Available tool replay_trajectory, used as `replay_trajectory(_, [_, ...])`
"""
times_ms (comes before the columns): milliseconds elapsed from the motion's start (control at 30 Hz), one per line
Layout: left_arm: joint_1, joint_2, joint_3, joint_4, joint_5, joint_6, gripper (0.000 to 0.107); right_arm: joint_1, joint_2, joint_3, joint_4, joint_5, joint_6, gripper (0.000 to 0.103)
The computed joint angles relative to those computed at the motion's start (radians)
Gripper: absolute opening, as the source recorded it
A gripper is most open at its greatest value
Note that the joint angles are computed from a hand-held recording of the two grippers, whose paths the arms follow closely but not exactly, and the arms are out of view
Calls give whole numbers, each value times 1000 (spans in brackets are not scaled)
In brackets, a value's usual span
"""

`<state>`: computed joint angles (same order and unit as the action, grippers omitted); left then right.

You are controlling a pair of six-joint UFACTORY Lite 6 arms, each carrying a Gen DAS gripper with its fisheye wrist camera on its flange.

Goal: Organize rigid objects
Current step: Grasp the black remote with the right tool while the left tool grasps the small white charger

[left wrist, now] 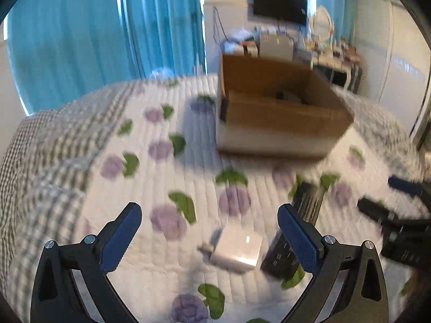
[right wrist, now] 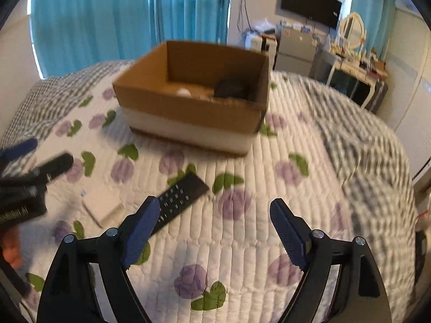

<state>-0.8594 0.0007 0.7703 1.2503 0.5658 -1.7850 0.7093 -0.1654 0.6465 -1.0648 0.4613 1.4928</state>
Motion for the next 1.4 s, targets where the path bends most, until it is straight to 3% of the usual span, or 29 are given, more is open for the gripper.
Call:
replay_trajectory(267, [-11,226,54,56,-129,11,103,-92,111,-62,-164,-160,180,84])
replay_trajectory(400, [-15,273,89,64,-130,6,101,-106,117,-75,-187,-190,203,84])
replay_trajectory(467, [-20,303,114,8,-112,59,79,-109,105,-83,-187,-195,198,84])
replay_trajectory(567, [-40,329,139,-39,-59,92,69,-95,87,-89,-188,-173,201,84])
replay_trajectory(633, [-25,300,115,-34,-114,90,54,-89,74,-93,-176,-170,194,84])
replay_trajectory(833, [-71,180,30,8,-52,-27,53,-50,75,-77,-146,-138,178,84])
replay_trajectory(1033, [-69,23,-55,12,60,-121,52,-6,204,32,-124,-151,202,84])
replay_trajectory(1300, [38,-78,-123,-15,-5,-133,52,38,503,285,47,-189,132,82])
replay_trajectory(1400, [60,-69,-125,-5,-28,-133,52,33,597,359,133,-203,76,76])
